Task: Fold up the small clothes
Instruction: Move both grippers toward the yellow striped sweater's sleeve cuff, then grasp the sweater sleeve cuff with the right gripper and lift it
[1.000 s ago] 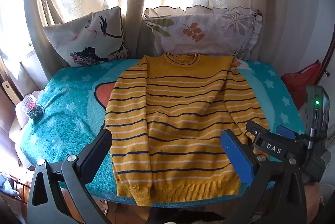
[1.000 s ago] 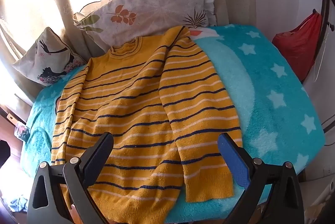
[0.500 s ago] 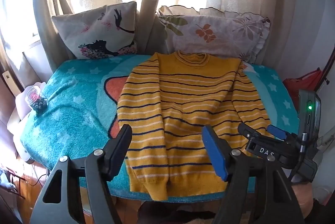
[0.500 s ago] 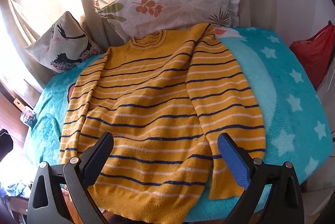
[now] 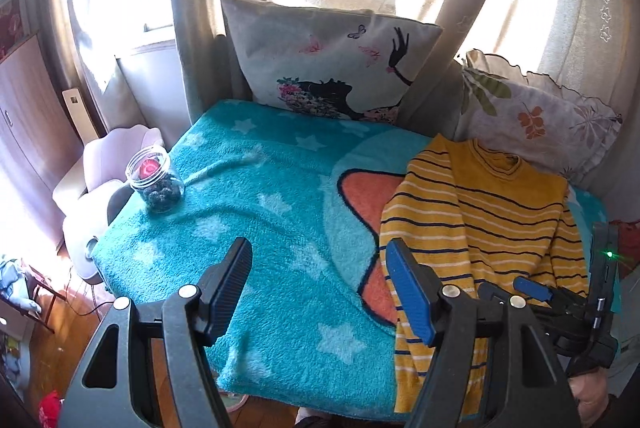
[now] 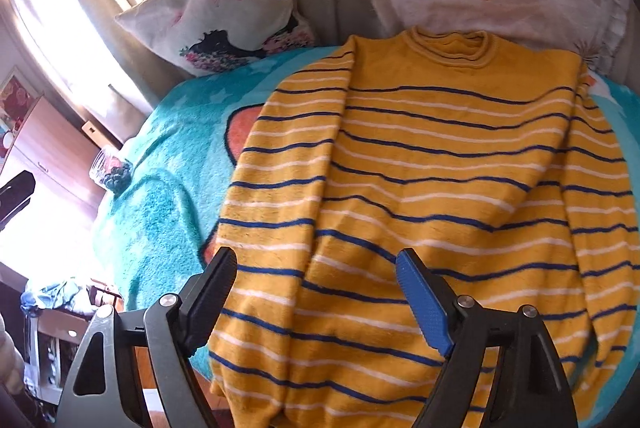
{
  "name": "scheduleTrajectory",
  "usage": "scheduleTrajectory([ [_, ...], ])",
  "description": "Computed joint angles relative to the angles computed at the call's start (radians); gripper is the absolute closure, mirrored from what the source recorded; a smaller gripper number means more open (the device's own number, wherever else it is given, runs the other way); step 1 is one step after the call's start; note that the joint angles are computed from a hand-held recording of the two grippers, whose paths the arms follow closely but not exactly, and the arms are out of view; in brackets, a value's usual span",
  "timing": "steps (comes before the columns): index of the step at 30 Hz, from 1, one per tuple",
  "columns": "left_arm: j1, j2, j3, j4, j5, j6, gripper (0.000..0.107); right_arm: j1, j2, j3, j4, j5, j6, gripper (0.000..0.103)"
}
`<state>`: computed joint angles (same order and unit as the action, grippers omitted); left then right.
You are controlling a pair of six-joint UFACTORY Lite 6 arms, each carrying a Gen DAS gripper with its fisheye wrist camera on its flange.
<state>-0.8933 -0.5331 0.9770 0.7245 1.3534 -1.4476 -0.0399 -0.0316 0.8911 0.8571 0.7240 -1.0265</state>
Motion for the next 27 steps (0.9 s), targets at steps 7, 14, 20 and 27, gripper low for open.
scheduleTrajectory([
  [7,0.341,-0.122,-0.139,-0.179,-0.258,0.295,0.037,0.234,0.25,0.125,-0.26,-0.188,0.39,0.024],
  [14,0.583,-0.139,-0.194,-0.333,-0.413,0.558,0.037,0.288,0.217,0.138,-0.393,-0.176,0.528,0.081],
  [20,0.711,-0.203,-0.236,-0.416,-0.445,0.703,0.037,0.348,0.239,0.238,-0.341,-0.07,0.514,0.096],
  [27,1.003,-0.345,-0.284,-0.585,-0.407,0.979,0.037,0.543,0.544,0.594,-0.216,0.008,0.543,0.096],
])
